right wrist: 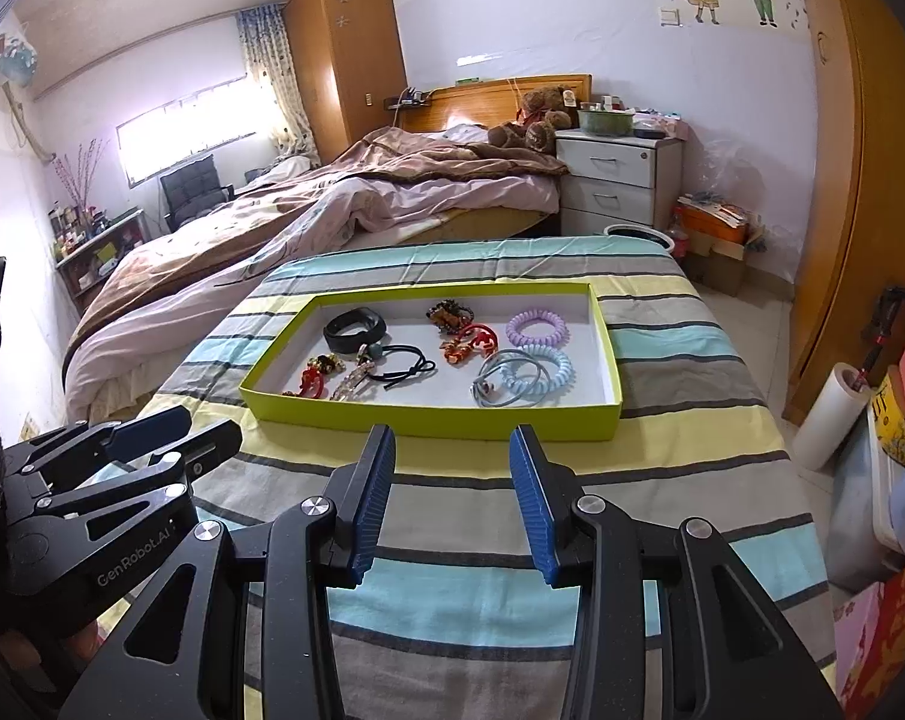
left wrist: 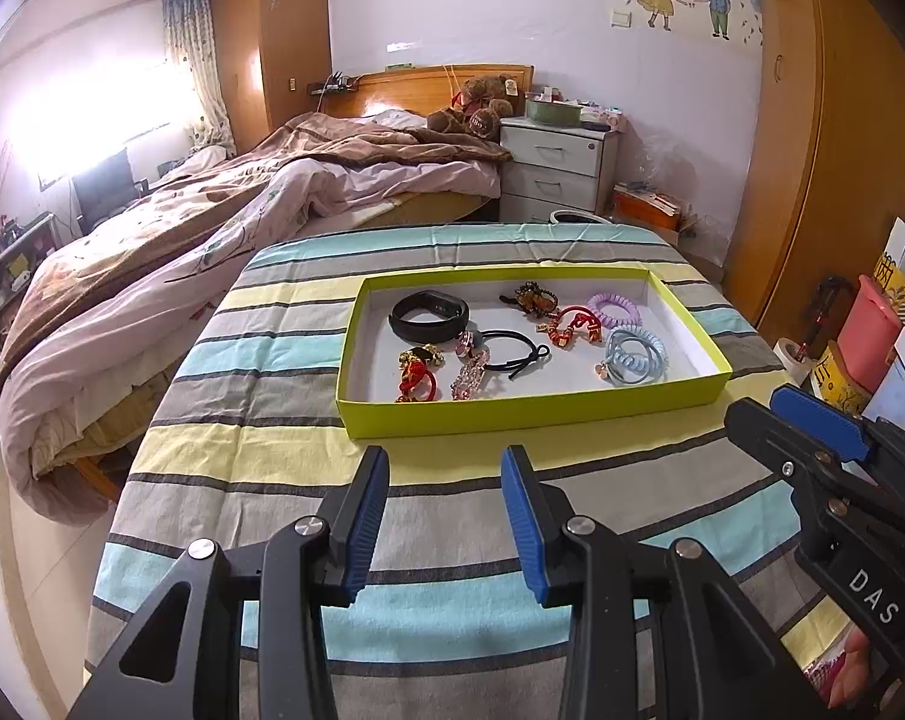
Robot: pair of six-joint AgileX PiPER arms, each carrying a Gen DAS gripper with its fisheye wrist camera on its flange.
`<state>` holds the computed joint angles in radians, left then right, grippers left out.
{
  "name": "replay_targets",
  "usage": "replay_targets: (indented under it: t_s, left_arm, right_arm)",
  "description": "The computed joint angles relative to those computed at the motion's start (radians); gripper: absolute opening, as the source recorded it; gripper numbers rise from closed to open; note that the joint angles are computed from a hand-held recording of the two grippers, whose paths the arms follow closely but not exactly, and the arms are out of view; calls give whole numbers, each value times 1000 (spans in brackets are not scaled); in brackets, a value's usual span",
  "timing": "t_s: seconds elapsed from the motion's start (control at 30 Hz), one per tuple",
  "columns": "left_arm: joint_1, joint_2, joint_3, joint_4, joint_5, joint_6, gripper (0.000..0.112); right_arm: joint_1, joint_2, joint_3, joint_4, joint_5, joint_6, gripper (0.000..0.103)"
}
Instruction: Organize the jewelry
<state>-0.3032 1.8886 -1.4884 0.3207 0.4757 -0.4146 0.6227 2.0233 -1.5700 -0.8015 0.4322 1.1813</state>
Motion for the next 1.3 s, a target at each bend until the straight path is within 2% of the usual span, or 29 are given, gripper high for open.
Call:
replay_targets:
  t_s: [1.3]
  left_arm:
    - [12,4,-6,-61,12,58,39]
  right_arm:
    - [4,-10,9,13,-7,13,41]
